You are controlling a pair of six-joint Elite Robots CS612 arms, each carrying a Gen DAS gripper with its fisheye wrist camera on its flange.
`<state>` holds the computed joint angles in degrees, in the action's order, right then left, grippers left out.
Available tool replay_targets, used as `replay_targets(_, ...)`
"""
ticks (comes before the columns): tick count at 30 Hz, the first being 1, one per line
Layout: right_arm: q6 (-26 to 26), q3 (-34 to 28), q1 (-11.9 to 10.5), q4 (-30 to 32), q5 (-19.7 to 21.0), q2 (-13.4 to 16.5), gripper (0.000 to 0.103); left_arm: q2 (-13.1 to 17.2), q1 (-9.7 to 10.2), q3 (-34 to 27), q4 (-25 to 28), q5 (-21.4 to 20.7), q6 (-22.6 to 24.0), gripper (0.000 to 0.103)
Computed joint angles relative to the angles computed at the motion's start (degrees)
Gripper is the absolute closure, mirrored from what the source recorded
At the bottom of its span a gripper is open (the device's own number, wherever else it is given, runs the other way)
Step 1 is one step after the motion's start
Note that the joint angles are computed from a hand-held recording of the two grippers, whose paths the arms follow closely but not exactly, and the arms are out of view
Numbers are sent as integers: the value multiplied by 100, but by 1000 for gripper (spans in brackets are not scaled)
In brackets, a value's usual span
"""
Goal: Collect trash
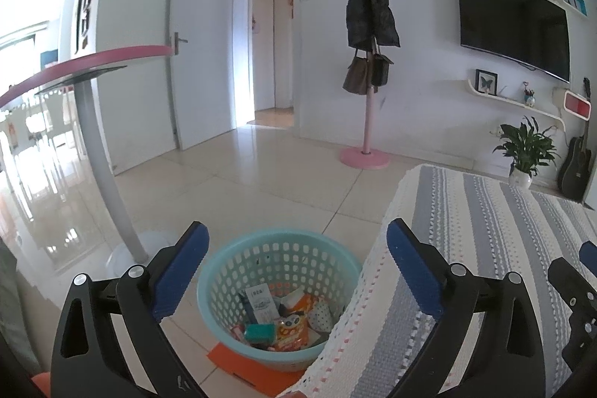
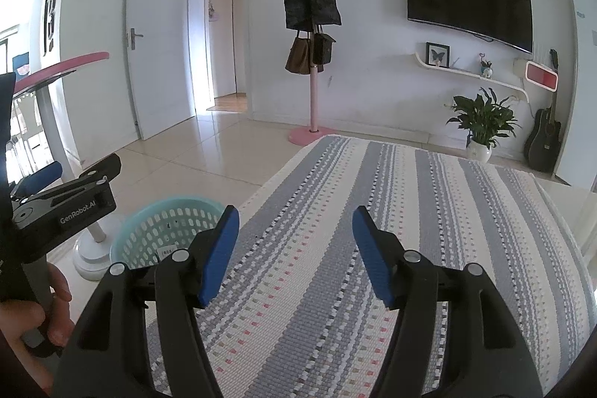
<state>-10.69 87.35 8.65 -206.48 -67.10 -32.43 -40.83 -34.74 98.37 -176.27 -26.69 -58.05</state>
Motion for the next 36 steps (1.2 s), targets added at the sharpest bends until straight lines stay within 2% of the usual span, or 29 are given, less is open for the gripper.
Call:
replay_targets(8,2,23,14,-163,-71,8,43,25,-20,-17,-59,60,114,9)
replay_targets(12,17,17,8,-129,-52,11,42,15,-19,-28,93,74,35,9)
replay_targets(25,5,-12,9,-51,-35,24,39,-7,-17,-9,76,40,58,9)
replay_targets(36,-50,-26,2,26,61,31,39,14,-35,-25,-6,141,236,9)
